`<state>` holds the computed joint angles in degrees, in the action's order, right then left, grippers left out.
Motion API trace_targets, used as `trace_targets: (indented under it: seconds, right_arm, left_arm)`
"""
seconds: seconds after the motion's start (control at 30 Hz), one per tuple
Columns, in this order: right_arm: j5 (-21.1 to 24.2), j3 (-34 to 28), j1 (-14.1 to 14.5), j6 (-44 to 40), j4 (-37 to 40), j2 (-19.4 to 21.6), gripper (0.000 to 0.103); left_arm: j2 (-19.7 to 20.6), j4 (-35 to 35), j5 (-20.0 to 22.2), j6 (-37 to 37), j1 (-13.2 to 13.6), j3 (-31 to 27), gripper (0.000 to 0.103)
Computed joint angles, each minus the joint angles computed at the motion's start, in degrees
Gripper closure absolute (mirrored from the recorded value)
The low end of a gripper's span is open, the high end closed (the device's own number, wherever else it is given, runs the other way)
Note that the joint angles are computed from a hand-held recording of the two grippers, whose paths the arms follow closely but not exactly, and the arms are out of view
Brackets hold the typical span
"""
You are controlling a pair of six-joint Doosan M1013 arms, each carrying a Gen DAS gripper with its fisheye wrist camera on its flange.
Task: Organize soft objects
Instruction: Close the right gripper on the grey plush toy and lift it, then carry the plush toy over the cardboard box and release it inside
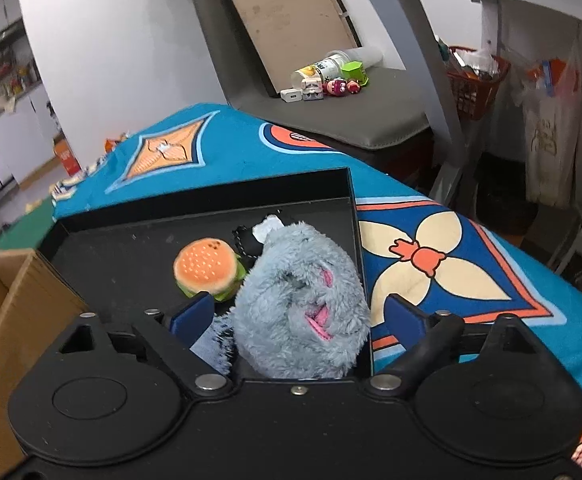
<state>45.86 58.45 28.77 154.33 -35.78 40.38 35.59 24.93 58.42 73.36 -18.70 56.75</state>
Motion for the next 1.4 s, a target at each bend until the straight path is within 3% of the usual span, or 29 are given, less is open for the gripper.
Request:
trace_targets:
  seconds: [0.07, 0.2, 0.63, 1.03, 1.4]
  right_arm:
    - [0.56, -0.39, 0.12, -0.69, -0.1, 0.38, 0.034]
    - [0.21, 0.2, 0.31, -0.84, -0.95, 0.09, 0.043]
    - [-0.09, 1.35, 1.14, 3.08, -3.54, -1.49, 0.047]
    - [-1.95, 1.88, 2.79, 4.62, -8.18, -3.01, 0.047]
    - [-2.95, -2.52, 4.31, 1.67, -8.89, -2.08, 0.047]
  left_arm:
    - [0.11, 0.35, 0.35, -0.13, -0.05, 0.01, 0.053]
    - [0.17, 0.06, 0.71, 0.25, 0.07, 0.08, 0.062]
    - [-0.43, -1.22, -0.42, 0.91, 0.75, 0.86, 0.091]
    - [-1.76, -3.69, -3.51, 2.75, 1.38, 2.95, 0.093]
    - [-1.95, -7.53, -4.2, 5.75, 2.32, 2.8, 0.094]
